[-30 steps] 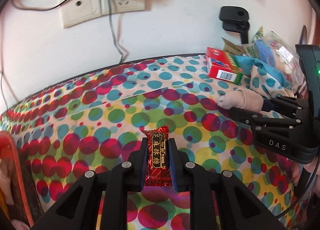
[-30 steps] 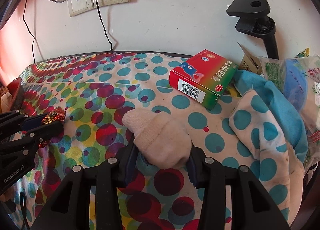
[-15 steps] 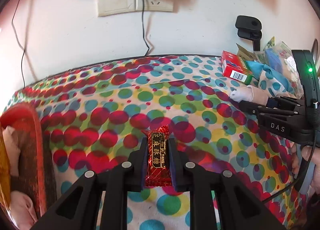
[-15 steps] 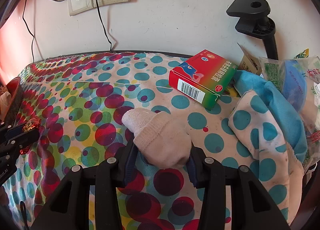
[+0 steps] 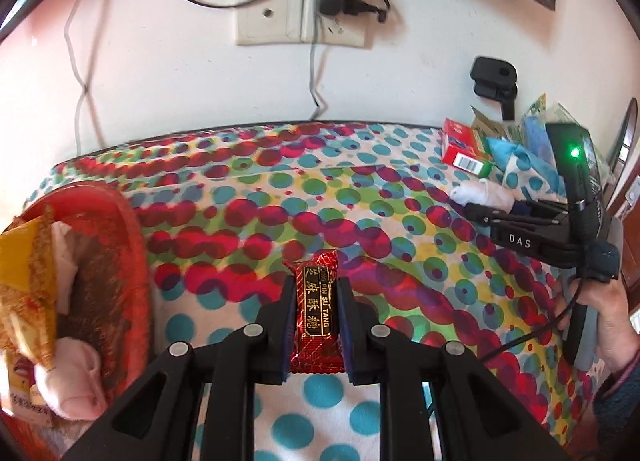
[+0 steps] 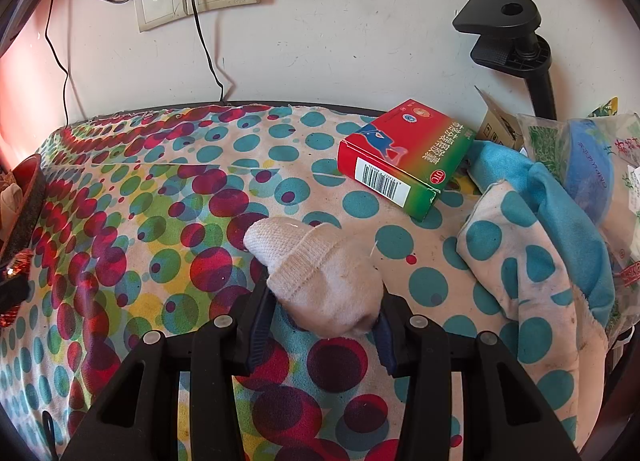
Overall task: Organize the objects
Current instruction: 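Carry the red candy bar into the red tray and open the left gripper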
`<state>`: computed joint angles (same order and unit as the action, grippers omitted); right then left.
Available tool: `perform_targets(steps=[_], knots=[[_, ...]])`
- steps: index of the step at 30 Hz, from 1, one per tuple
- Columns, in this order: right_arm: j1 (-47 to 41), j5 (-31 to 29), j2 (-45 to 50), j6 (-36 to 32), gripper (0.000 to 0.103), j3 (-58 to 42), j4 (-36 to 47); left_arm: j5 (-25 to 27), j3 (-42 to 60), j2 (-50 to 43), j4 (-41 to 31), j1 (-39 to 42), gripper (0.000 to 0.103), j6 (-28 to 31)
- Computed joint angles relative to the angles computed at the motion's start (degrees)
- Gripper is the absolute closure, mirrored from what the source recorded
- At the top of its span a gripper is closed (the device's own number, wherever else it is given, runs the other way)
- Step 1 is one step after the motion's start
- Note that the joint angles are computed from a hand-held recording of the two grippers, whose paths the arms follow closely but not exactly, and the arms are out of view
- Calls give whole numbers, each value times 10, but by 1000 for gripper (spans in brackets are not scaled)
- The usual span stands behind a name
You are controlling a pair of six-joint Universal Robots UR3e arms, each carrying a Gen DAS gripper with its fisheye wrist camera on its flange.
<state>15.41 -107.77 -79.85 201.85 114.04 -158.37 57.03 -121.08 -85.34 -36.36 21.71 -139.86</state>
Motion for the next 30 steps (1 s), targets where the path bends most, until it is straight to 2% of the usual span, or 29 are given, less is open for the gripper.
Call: perform_targets(steps=[10, 15, 21, 30], knots=[[0, -1, 1, 0, 61, 2, -3, -42, 22, 82, -144, 112, 84, 63], [0, -2, 3, 0, 61, 2, -4, -66, 60, 94, -219, 168, 84, 94], [2, -4, 5, 1, 61, 1, -5, -69, 82, 88, -233, 222, 84, 110], [0, -4, 10, -1, 60, 1, -11, -70, 97, 81, -271, 294, 84, 166]])
